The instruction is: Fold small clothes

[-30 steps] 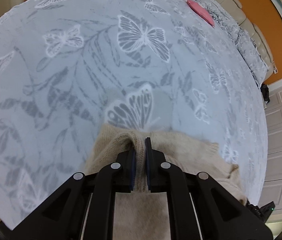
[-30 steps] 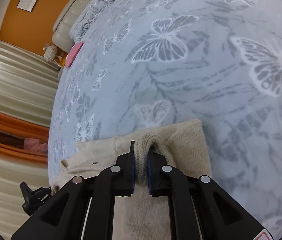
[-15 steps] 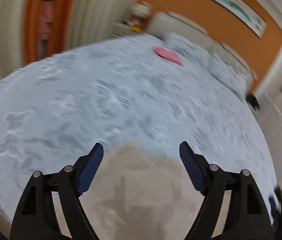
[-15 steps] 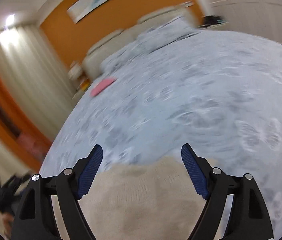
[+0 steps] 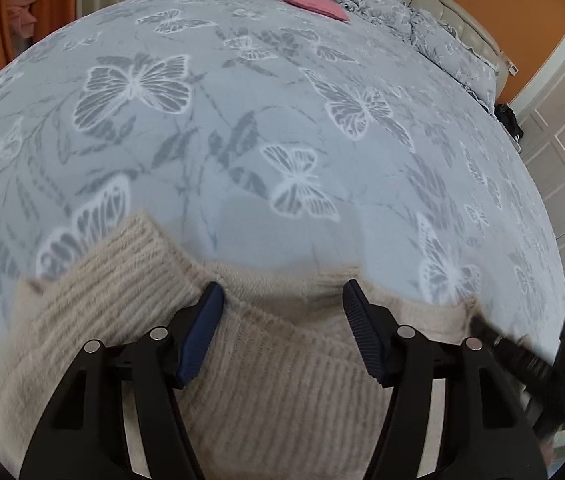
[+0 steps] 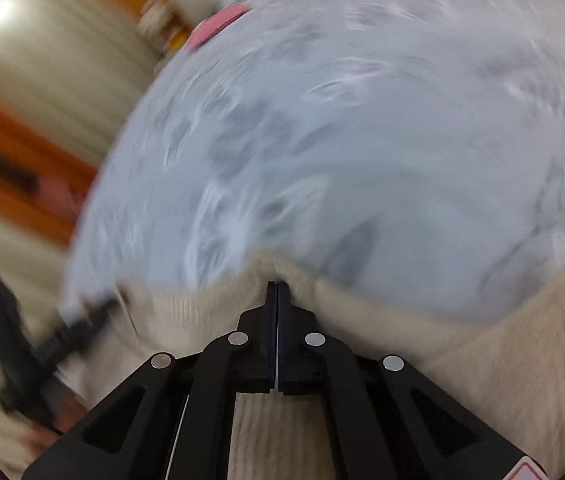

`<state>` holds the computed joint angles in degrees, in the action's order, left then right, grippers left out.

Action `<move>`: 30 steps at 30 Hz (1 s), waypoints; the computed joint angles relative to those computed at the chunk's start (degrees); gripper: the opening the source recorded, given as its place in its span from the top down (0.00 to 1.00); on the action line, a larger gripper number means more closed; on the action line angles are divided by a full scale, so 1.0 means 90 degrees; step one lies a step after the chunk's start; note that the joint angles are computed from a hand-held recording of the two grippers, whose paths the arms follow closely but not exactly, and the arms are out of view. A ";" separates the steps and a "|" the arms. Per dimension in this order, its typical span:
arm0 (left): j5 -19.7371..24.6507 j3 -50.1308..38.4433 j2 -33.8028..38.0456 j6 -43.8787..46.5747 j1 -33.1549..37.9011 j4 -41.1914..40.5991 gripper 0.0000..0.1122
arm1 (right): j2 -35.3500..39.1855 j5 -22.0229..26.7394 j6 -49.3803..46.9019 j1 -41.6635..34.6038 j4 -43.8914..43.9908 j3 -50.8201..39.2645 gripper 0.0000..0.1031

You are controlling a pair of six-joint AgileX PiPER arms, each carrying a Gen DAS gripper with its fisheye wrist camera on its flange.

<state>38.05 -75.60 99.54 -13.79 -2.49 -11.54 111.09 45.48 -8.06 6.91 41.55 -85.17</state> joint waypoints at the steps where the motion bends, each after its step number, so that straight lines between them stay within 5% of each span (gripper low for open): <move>1: -0.0115 0.0055 -0.0052 0.0051 -0.0012 0.0036 0.46 | -0.0102 -0.0088 -0.0036 -0.0121 0.0166 0.0117 1.00; 4: -0.0372 0.0268 -0.0475 0.0662 0.0141 -0.0465 0.46 | -0.0973 -0.0022 0.0483 -0.0242 -0.0517 0.0471 0.73; 5: -0.0344 0.0395 -0.0733 0.1197 0.0335 -0.0928 0.44 | -0.1330 -0.0009 0.0352 -0.0351 -0.0513 0.0689 0.55; 7: -0.0042 0.0608 -0.1223 0.1716 0.0824 -0.1371 0.26 | -0.2274 0.0028 0.0532 -0.0625 -0.1214 0.1209 0.29; 8: 0.0122 0.0661 -0.1331 0.1675 0.1034 -0.1366 0.22 | -0.2544 -0.0028 0.0703 -0.0690 -0.1582 0.1387 0.26; 11: 0.0816 0.0867 -0.1250 0.1967 0.1735 -0.1613 0.22 | -0.2680 0.0513 0.0730 -0.0942 -0.2163 0.1550 0.26; 13: 0.0888 0.1049 -0.1091 0.1811 0.1835 -0.1414 0.32 | -0.2476 0.0767 0.0550 -0.1101 -0.1939 0.1671 0.30; 14: 0.0762 0.1140 -0.1117 0.1854 0.1778 -0.1333 0.36 | -0.2447 0.0733 0.0250 -0.1172 -0.1621 0.1833 0.65; 15: 0.0635 0.1153 -0.1174 0.1668 0.1614 -0.0999 0.61 | -0.2386 0.0718 0.0205 -0.1139 -0.1532 0.1851 0.87; 16: 0.0762 0.0960 -0.1111 0.1716 0.1529 -0.0919 0.80 | -0.2374 0.0683 0.0127 -0.1140 -0.1303 0.1819 0.89; 18: 0.0981 0.0600 -0.1089 0.1974 0.1691 -0.1454 0.90 | -0.2710 0.0449 -0.0143 -0.1177 -0.0935 0.1811 0.90; 23: 0.0967 0.0036 -0.0702 0.1277 0.1486 -0.0640 0.89 | -0.2617 0.0060 0.0328 -0.0962 -0.1752 0.1539 0.86; 26: 0.0673 0.0292 -0.0415 0.0902 0.1337 -0.0165 0.84 | -0.2062 0.0280 0.0987 -0.0961 -0.2501 0.1640 0.85; 30: 0.0818 0.0359 -0.1442 0.0381 0.1111 -0.0030 0.76 | -0.3495 0.0204 0.1111 -0.0915 -0.2232 0.1874 0.79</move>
<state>45.41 -72.37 86.56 -10.37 7.50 -11.81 79.63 47.32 1.94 -1.33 21.46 -68.30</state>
